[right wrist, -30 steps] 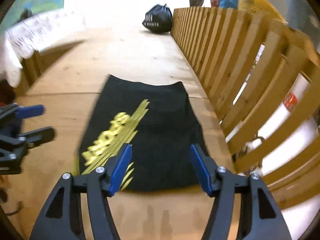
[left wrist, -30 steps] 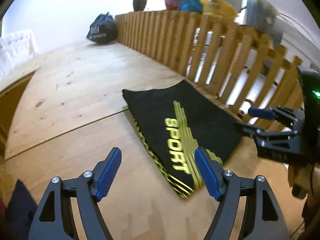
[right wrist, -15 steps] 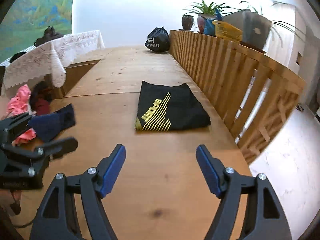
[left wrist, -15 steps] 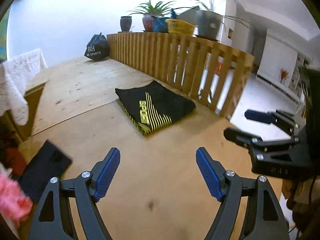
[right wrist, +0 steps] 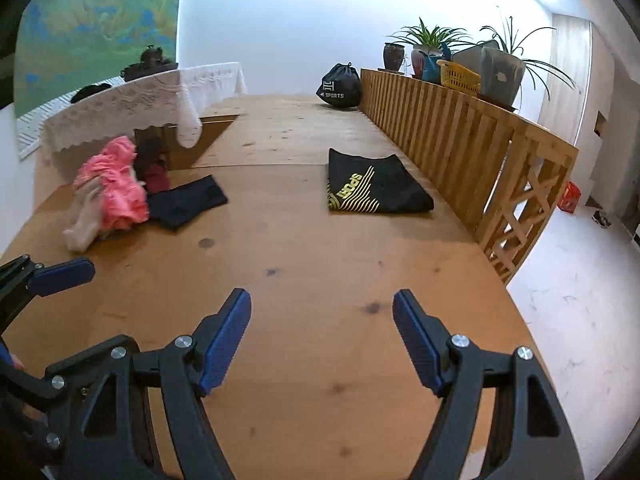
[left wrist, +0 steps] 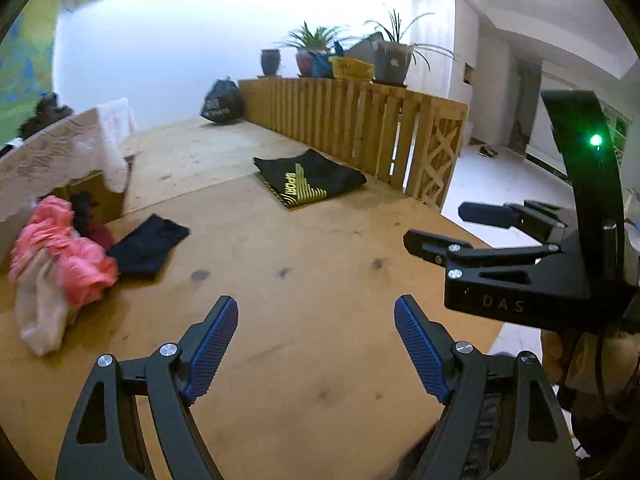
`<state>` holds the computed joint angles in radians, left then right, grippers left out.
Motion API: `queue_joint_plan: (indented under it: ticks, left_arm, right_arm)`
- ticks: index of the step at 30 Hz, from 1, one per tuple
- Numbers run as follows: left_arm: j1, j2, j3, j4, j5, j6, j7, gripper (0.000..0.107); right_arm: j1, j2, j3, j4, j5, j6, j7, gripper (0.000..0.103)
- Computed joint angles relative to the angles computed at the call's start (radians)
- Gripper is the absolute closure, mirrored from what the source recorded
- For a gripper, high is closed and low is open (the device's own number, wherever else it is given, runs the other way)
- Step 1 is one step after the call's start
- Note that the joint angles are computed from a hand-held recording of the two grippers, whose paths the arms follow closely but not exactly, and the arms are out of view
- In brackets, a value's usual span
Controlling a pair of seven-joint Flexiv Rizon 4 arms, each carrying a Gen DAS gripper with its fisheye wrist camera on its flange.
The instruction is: Fold clothes
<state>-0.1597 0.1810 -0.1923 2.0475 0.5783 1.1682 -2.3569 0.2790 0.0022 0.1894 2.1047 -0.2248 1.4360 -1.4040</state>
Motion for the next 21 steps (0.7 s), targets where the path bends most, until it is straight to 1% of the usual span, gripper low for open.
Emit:
queue_joint_plan:
  ticks: [2,3,5,7,9,10,12,15,18,21]
  left_arm:
    - [0.007,0.065,-0.049,0.008,0.065,-0.079,-0.092,0.027]
    - [0.01,0.092,-0.069,0.015,0.078,-0.113,-0.131,0.027]
    - [0.014,0.143,-0.104,0.03,0.088,-0.173,-0.199,0.022]
    - [0.012,0.178,-0.119,0.051,0.081,-0.192,-0.236,0.017]
    - [0.019,0.213,-0.147,0.07,0.081,-0.221,-0.28,0.014]
    - [0.02,0.232,-0.164,0.077,0.078,-0.249,-0.295,0.01]
    - [0.019,0.264,-0.188,0.091,0.075,-0.276,-0.318,0.007]
    - [0.011,0.299,-0.21,0.109,0.059,-0.292,-0.329,0.007]
    - [0.018,0.304,-0.244,0.104,0.055,-0.307,-0.33,0.007]
    - [0.017,0.297,-0.265,0.095,0.055,-0.314,-0.325,0.007]
  right_arm:
    - [0.006,0.053,0.014,0.037,0.068,-0.017,-0.044,0.03]
    - [0.009,0.075,0.017,0.055,0.084,-0.02,-0.053,0.03]
    - [0.0,0.117,0.025,0.105,0.061,0.005,-0.035,0.03]
    - [-0.027,0.154,0.039,0.158,0.005,0.039,0.008,0.03]
    - [-0.038,0.191,0.043,0.198,-0.018,0.062,0.03,0.03]
    - [-0.041,0.21,0.045,0.217,-0.026,0.069,0.035,0.03]
    - [-0.046,0.247,0.049,0.252,-0.041,0.077,0.043,0.03]
    - [-0.052,0.291,0.055,0.292,-0.058,0.082,0.052,0.03]
    - [-0.024,0.327,0.037,0.315,-0.039,0.066,0.034,0.03]
    - [-0.026,0.346,0.036,0.329,-0.037,0.06,0.032,0.03]
